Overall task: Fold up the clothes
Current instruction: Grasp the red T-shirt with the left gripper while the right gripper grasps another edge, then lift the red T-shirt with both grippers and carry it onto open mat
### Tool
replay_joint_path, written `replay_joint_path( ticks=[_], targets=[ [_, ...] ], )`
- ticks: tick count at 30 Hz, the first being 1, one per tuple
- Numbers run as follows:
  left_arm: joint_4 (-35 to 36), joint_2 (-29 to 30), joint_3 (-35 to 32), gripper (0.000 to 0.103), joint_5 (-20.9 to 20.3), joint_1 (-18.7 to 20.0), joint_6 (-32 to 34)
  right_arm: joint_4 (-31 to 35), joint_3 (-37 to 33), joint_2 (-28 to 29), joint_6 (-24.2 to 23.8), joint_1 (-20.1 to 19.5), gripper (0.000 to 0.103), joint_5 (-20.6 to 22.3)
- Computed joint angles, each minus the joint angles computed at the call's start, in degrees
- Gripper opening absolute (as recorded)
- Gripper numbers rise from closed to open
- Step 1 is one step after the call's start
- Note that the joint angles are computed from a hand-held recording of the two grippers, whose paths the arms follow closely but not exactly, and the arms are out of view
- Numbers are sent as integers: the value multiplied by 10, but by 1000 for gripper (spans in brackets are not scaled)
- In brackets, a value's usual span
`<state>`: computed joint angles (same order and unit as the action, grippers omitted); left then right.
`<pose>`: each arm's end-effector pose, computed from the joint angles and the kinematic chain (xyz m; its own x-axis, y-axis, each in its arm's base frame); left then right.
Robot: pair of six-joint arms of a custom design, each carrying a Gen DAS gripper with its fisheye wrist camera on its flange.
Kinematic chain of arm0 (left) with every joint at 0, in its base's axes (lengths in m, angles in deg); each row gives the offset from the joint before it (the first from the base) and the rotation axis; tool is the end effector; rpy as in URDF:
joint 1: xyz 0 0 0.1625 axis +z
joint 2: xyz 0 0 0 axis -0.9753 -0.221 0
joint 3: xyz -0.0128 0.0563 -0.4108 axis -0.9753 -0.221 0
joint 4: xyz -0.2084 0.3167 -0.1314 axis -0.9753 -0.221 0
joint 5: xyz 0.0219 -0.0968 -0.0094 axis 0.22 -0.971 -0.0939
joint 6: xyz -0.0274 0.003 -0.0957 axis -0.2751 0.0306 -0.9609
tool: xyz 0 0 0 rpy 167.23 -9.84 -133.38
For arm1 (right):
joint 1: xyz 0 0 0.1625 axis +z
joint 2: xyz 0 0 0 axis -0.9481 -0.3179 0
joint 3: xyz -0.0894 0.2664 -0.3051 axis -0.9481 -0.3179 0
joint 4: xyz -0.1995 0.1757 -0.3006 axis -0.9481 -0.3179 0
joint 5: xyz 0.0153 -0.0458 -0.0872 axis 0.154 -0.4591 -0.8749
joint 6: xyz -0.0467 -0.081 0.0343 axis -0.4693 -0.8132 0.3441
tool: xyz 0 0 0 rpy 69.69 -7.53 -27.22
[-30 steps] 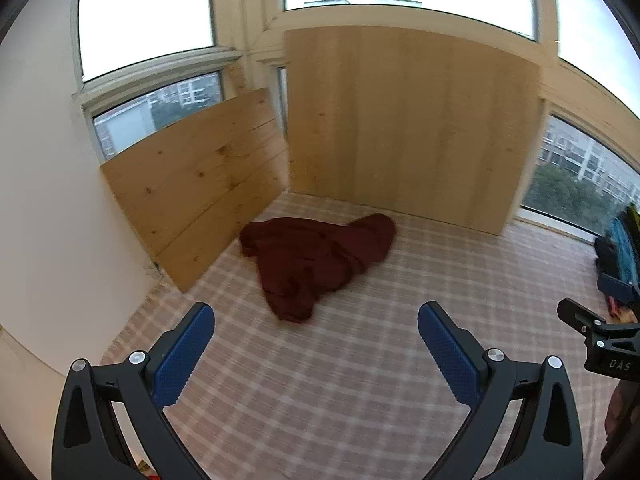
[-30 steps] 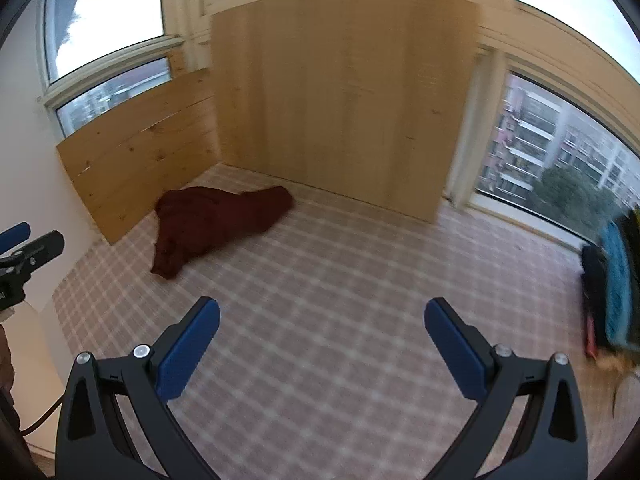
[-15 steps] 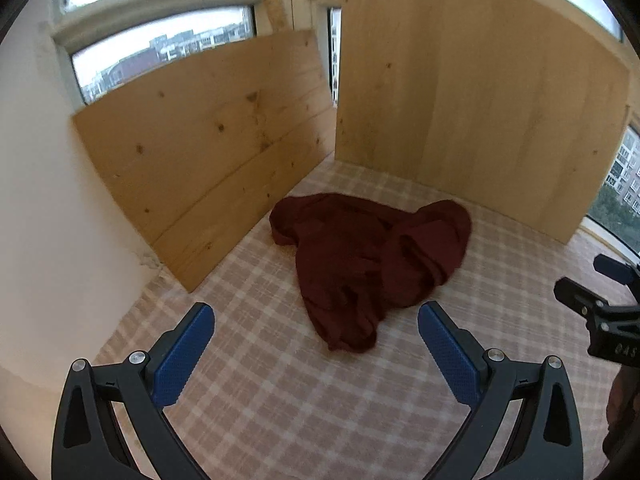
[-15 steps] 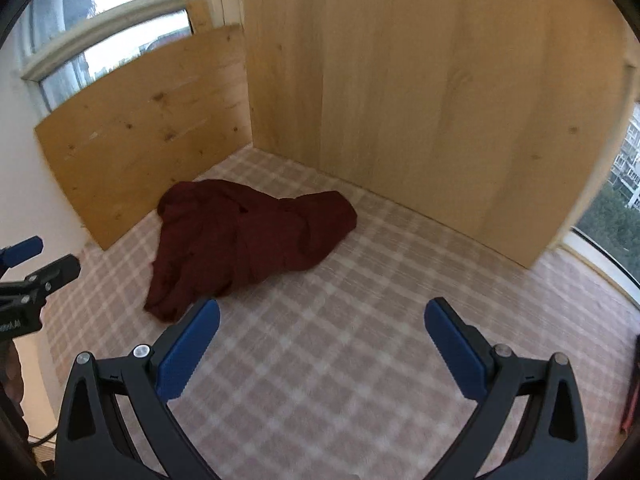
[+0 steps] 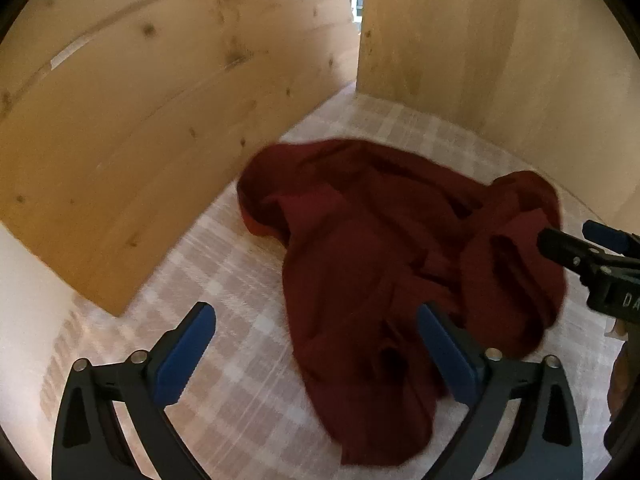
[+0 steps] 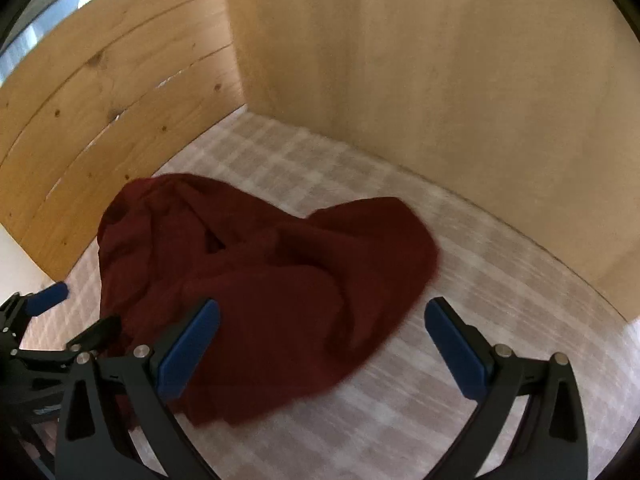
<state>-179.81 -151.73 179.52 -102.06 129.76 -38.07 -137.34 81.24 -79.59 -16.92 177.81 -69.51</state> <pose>-0.1105 -0.5088 0.1896 -0.5809 -0.5021 -0.6407 0.0451 0.7660 -0.6412 0.2831 -0.6398 0.0187 -0.6470 -0.5827 0.4918 -0.6879 0.7243 -0.0469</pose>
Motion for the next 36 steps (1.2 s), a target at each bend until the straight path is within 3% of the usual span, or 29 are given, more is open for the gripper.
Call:
replay_joint_path(
  ticks=[1,2,3,4,5,6,9,13,16,20,22,24,26,27,28,29,30,31,34,36],
  targets=[
    [-9,3,-2,78,-5,6,7,5,-5,7,-4,1,103,2],
    [-22,5,-1,74,-11,12,16,9,-8,10,-8,1,102,4],
    [-43,6,3,68,-15,15,32,15,-7,10,-12,1,92,11],
    [-74,6,11,54,-16,17,55,23,-5,9,-16,0,81,24],
    [-106,7,17,45,-19,18,80,35,-5,8,-19,-1,48,36],
    [-138,7,23,31,-24,19,107,54,-7,5,-13,-3,34,46],
    [-195,2,37,3,-34,15,155,81,-1,-15,8,-4,20,68],
    [-239,-31,66,2,-39,-11,180,98,33,-81,47,-11,16,124],
    [-261,-73,96,2,-31,-52,197,94,82,-154,57,-13,16,152],
    [-163,-128,105,3,-31,-117,149,79,177,-292,64,-16,15,172],
    [-129,-148,108,3,-49,-149,138,108,225,-379,78,-25,15,170],
    [-139,-150,112,8,-83,-176,158,113,291,-473,91,-36,15,117],
    [-145,-125,108,8,-114,-195,173,102,346,-539,102,-46,18,17],
    [-147,-109,104,14,-128,-203,180,100,373,-566,107,-57,27,-43],
    [-157,-93,102,30,-150,-207,190,122,403,-598,114,-87,34,-103],
    [-176,-77,102,41,-180,-206,203,167,410,-612,146,-99,39,-158],
    [-190,-58,100,40,-208,-204,217,203,422,-635,179,-121,39,-188],
    [-199,-38,96,39,-236,-201,231,225,435,-664,196,-152,39,-195],
    [-216,33,68,39,-287,-201,272,216,469,-763,188,-229,43,-121],
    [-231,80,44,46,-304,-206,304,207,468,-779,175,-257,61,-72]
  ],
)
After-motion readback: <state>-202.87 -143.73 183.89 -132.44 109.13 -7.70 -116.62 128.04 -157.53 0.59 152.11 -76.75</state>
